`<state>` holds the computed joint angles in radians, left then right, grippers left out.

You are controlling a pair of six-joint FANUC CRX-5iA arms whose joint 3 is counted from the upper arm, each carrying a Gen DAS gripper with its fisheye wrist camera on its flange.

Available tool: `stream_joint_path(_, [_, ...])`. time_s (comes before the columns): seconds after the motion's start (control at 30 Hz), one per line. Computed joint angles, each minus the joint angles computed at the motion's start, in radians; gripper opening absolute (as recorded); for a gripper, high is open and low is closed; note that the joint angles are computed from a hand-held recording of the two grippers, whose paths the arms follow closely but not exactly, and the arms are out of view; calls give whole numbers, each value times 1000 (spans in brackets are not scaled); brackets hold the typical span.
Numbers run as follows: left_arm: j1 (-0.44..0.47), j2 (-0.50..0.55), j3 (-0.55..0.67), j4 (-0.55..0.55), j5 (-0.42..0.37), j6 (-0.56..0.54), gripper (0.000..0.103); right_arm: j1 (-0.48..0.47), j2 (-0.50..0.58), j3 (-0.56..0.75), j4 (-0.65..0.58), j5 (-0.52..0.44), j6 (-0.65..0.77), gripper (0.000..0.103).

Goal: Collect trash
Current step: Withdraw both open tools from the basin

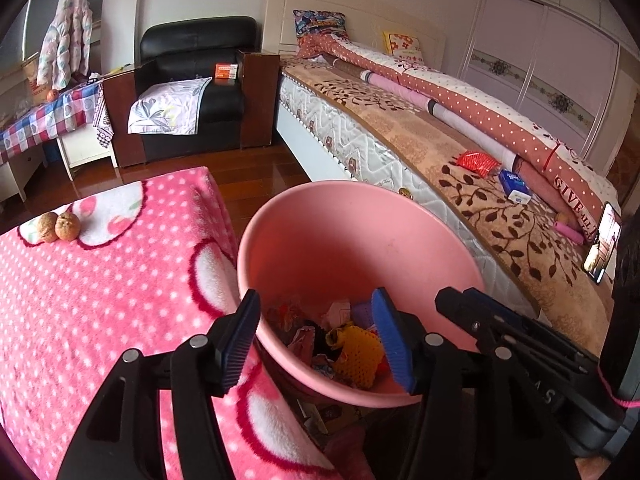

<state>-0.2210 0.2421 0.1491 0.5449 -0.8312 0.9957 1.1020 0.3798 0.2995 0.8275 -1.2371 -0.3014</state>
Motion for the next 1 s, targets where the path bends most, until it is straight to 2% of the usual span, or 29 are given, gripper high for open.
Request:
stream_joint_path(0.07, [7,-15,-16,8,9,-4,59,6,6,10,3,-2,4,40])
stream_joint_path(0.43, [52,-96,-97,57,46,-48,70,52,50,92,30,-61,40,47])
stream_joint_path(0.6, [66,-141,-147,73,93,-80,73,72,91,160,30,-106,91,54])
stream_joint_path(1.0, [106,-223,-250,158,155,-168,73,99,199,341,43,-203,194,55])
